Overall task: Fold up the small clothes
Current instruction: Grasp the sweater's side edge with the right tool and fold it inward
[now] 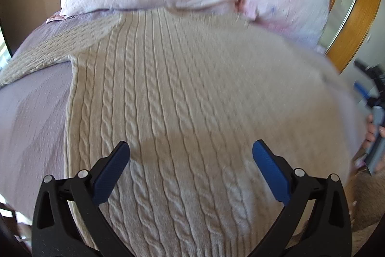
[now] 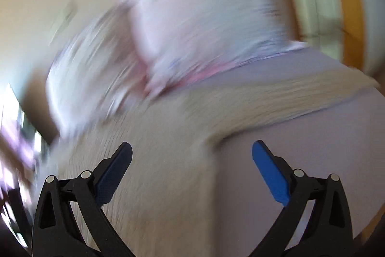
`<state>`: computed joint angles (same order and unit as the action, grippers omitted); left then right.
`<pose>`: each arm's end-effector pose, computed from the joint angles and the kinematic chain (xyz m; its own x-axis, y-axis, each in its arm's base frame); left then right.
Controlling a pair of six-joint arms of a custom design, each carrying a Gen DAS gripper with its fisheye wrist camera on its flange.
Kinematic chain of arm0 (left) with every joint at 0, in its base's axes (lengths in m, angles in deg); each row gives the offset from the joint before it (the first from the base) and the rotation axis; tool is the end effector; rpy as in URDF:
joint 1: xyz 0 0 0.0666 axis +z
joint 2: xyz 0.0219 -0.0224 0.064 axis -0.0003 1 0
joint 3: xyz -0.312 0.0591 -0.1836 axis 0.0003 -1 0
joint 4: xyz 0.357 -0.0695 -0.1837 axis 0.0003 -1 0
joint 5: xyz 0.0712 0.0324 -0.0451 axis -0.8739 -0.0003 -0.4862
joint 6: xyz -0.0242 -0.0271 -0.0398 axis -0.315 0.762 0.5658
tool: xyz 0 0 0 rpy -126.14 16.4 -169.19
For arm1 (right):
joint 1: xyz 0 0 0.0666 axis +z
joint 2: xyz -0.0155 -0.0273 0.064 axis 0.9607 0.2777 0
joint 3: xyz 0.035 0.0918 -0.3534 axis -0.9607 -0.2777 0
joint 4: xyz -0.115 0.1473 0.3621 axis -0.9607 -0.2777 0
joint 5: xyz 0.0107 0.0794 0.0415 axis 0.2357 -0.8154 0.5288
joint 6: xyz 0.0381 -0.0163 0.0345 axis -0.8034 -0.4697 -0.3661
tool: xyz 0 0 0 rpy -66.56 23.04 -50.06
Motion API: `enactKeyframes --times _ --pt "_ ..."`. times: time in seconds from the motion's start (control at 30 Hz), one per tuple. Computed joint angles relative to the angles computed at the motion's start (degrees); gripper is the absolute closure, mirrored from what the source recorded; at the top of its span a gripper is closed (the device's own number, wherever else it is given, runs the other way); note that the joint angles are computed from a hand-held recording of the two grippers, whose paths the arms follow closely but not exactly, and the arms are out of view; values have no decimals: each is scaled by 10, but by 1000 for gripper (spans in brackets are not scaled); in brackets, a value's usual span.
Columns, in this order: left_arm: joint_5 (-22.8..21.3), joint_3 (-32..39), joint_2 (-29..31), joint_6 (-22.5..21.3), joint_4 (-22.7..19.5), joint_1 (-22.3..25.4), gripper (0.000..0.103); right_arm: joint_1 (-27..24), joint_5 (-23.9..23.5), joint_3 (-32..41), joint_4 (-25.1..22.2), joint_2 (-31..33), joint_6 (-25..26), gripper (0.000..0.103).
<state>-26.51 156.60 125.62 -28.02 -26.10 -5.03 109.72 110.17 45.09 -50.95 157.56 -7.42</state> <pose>0.5112 -0.0593 0.4288 -0.7466 0.2560 -0.6140 0.4632 0.8626 -0.2036 0.3673 0.2331 0.4434 -0.1868 0.6574 -0.7300 0.5042 0.7019 0.5031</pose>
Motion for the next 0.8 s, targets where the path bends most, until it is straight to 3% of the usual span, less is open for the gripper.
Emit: enactKeyframes --times 0.03,0.1,0.13,0.23,0.33,0.47,0.5,0.53,0.57,0.63,0.73,0.8 --pt "19 -6 -5 14 25 8 2 -27 -5 -22 -16 -30 -45 31" --pt "53 -23 -18 42 87 25 2 -99 -40 -74 -42 -91 -138 40" --pt "59 -23 -18 50 101 31 2 -116 -50 -86 -46 -103 -158 45" --pt "39 10 6 76 99 42 2 -197 -116 -138 -51 -144 -230 53" --pt "70 43 36 108 91 67 2 -230 -153 -151 -55 -137 -265 54" --pt "101 93 78 184 68 105 2 -234 -136 -141 -70 -117 -290 62" --pt "108 108 90 205 63 117 2 -237 -134 -138 -68 -113 -294 70" --pt "115 114 96 221 70 128 2 -241 -136 -144 -66 -117 -295 92" --pt "116 112 97 231 84 135 2 -257 -153 -151 -49 -119 -281 94" --pt "100 99 89 246 129 152 2 -250 -130 -138 -39 -106 -265 94" --pt "57 119 102 221 131 167 2 -183 -43 -74 9 -73 -132 95" --pt "32 137 114 216 129 175 2 -131 -43 -4 107 -23 5 95"
